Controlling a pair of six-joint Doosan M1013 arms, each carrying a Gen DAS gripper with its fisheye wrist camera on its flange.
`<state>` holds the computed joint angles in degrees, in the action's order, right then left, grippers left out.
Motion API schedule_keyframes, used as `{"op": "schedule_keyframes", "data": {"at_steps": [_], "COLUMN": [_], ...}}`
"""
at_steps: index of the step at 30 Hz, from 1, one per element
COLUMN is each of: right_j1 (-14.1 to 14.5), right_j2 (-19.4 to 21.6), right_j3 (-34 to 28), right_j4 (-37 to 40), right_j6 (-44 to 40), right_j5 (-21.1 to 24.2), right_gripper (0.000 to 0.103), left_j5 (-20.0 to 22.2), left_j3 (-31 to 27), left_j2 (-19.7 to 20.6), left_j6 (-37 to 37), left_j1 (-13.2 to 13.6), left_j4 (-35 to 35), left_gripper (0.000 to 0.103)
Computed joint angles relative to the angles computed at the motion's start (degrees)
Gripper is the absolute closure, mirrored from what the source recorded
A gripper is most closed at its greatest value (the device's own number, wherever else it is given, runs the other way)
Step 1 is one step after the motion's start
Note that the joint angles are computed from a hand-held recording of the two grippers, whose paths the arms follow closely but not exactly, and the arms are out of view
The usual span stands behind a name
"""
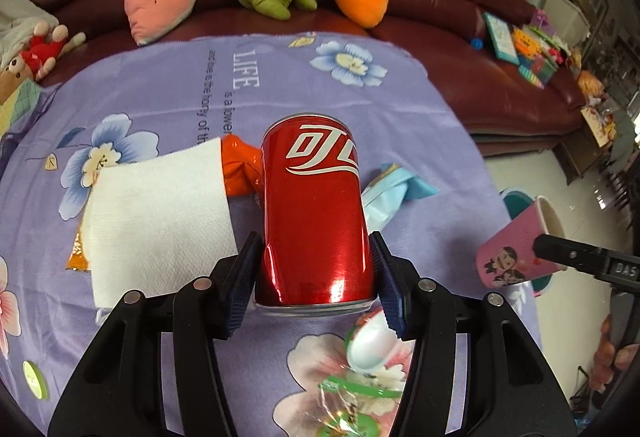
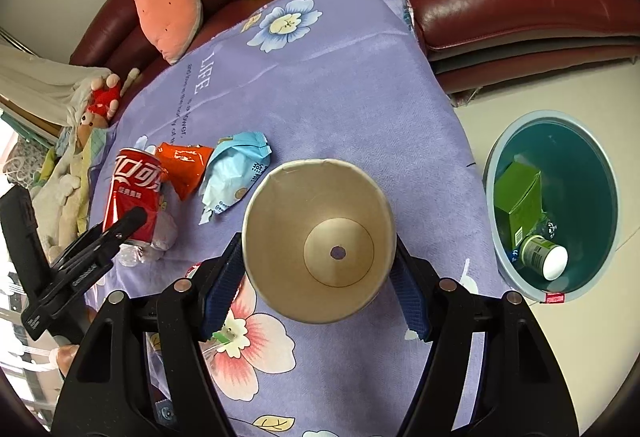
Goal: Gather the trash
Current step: 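Grasp the red cola can with the left tool, then carry the cola can and pink cup over the teal bin and release both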
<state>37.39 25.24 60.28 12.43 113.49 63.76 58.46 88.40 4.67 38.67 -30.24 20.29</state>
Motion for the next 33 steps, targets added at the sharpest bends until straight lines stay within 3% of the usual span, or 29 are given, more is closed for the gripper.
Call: {"op": "schedule_keyframes", "data": {"at_steps": [7, 13, 23, 33], "right_j1": [-0.9, -3.1, -9.6, -14.7], "right_j2": [-2.5, -6.1, -14.5, -16.2], "right_j3": [2.7, 6.9, 17.6, 22.7], "right_j4": [0.5, 0.0, -5.7, -2.3], "right_j6": [0.3, 1.7, 10.4, 10.8], "right_j5": [-3.3, -7.2, -13.4, -14.2], "right_gripper": [0.037, 0.037, 0.037, 0.037], "left_j5": [-0.6, -0.3, 1.5, 7.5], "left_j3": [-2.3, -6.5, -17.3, -27.4], "left_j2": [0.3, 3.4, 13.1, 22.4], "left_j6": [2.3, 8.0, 21.5, 29.1], "left_j1": [-2.3, -4.4, -8.0, -9.9], "left_j4": [0.1, -2.6, -11.1, -16.4], "left_gripper": [0.048, 0.048, 0.048, 0.048]}}
